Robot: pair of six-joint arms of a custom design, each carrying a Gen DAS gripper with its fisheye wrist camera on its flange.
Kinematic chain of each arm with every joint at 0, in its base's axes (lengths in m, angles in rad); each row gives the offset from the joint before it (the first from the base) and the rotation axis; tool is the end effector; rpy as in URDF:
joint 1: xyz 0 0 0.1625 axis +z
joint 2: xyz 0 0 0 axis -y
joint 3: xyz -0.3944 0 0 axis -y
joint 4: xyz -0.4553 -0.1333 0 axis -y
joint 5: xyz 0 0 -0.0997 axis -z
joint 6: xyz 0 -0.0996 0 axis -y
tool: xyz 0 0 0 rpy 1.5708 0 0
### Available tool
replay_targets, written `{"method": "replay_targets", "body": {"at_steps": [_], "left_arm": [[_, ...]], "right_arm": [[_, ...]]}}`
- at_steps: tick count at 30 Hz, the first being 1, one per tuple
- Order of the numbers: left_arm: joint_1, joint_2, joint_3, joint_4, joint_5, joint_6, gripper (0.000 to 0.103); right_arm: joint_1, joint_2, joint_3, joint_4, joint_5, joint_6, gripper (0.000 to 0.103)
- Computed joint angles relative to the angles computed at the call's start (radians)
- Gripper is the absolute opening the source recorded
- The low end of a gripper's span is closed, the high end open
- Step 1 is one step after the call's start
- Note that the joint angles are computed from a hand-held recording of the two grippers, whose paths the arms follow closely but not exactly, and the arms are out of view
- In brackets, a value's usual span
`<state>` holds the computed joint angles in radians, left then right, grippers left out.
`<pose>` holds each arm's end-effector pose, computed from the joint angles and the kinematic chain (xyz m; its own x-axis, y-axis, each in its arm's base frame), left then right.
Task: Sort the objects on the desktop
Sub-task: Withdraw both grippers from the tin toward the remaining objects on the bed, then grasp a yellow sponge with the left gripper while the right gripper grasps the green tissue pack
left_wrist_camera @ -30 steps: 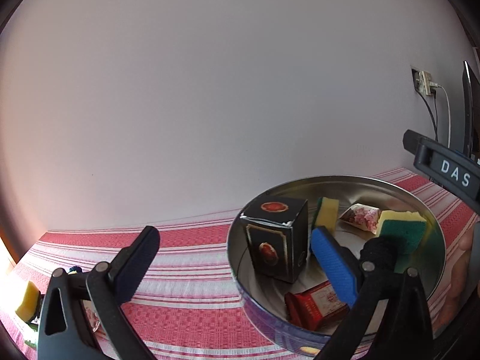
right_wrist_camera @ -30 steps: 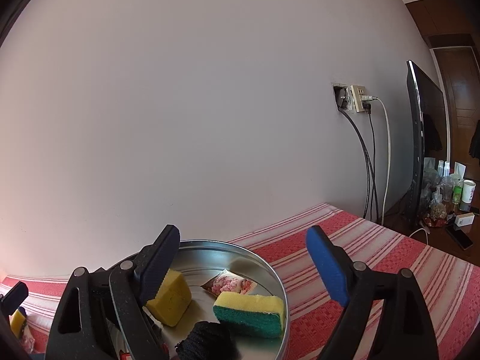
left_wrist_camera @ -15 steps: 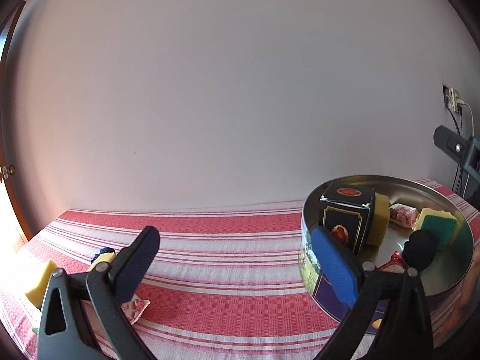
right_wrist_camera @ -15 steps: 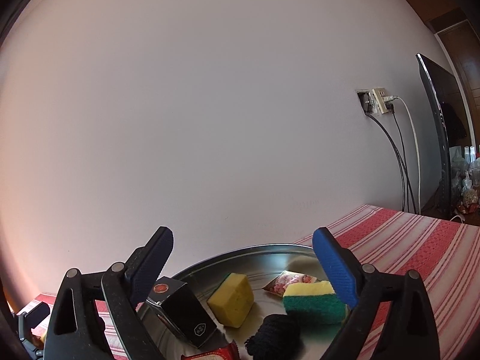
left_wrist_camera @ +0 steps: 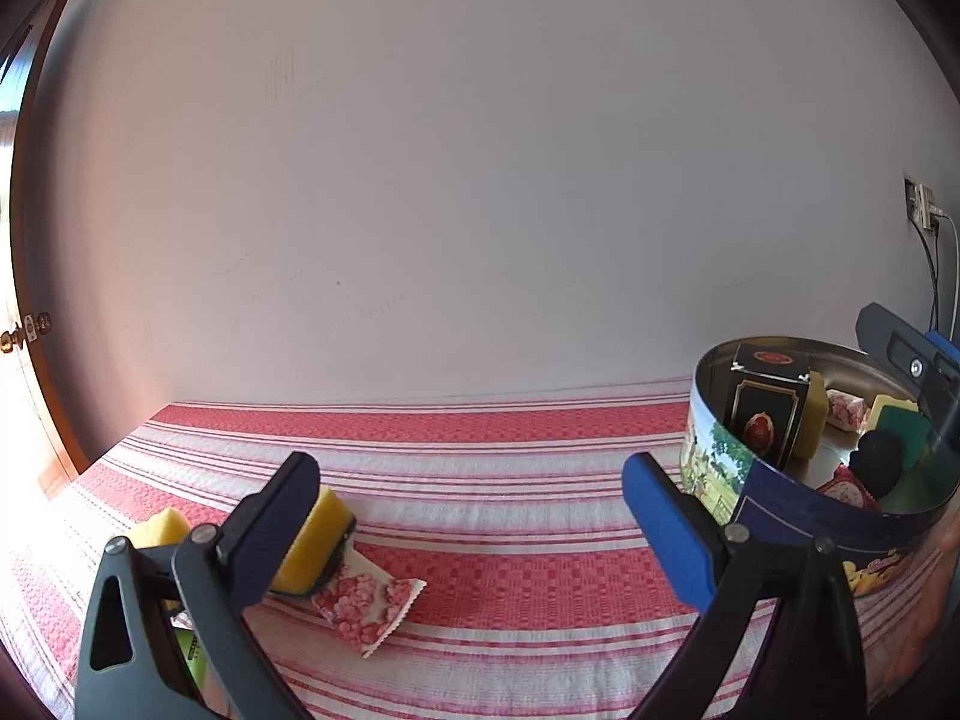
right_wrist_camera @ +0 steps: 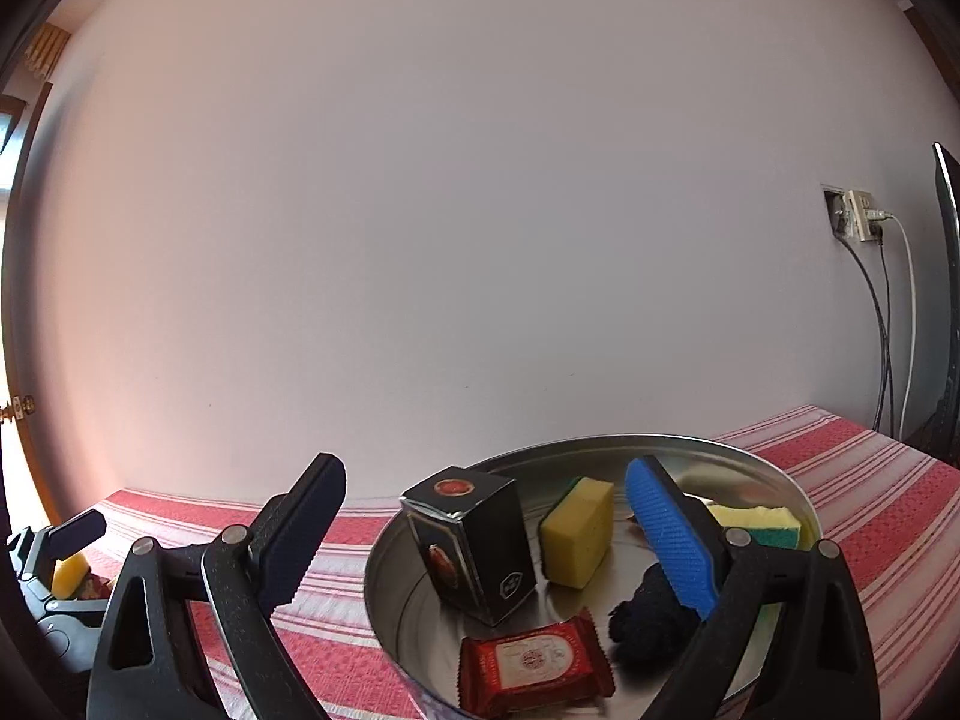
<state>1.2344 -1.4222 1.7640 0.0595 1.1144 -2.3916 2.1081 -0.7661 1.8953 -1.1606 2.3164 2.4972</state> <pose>-0.0079 -0.5595 0.2732 -0.6301 0.1879 -0.7534 0.7632 0.3289 -0.5562 0.3406 -0.4432 -0.0730 -0.7917 0.1813 0.5834 -0.5748 0.1025 -0.8119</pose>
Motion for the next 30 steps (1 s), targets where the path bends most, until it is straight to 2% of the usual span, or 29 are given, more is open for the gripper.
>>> {"method": "replay_targets", "body": {"at_steps": [6,10,13,22,24,26,27,28,29,30], "left_arm": [[0.048,-0.022,-0.027,0.002,-0.019,0.026,0.102],[0.071,-0.024,-0.047,-0.044,-0.094,0.049,0.102],[0.090,-0.011,-0.079,-0.061,-0.156,0.056,0.102],[0.165,0.059,-0.245,0.123,-0.209,-0.125,0.102],[0.176,0.089,-0.295,0.205,-0.217,-0.186,0.102],[0.199,0.134,-0.365,0.322,-0.191,-0.270,0.101],[0.211,0.157,-0.400,0.382,-0.172,-0.312,0.096],[0.223,0.179,-0.432,0.437,-0.152,-0.350,0.084],[0.234,0.201,-0.465,0.492,-0.131,-0.386,0.076],[0.242,0.224,-0.495,0.546,-0.105,-0.427,0.073]], "right_arm": [[0.020,0.032,-0.029,0.068,-0.040,0.005,0.097],[0.028,0.051,-0.051,0.101,-0.046,-0.020,0.097],[0.027,0.051,-0.053,0.120,-0.050,-0.009,0.097],[0.026,0.064,-0.072,0.163,-0.061,0.016,0.097],[0.031,0.072,-0.081,0.177,-0.063,0.009,0.097],[0.036,0.079,-0.088,0.186,-0.063,0.001,0.097],[0.033,0.083,-0.094,0.191,-0.067,-0.004,0.097],[0.033,0.084,-0.096,0.194,-0.068,-0.007,0.097],[0.033,0.086,-0.097,0.196,-0.069,-0.009,0.097],[0.034,0.086,-0.099,0.199,-0.068,-0.009,0.097]]}}
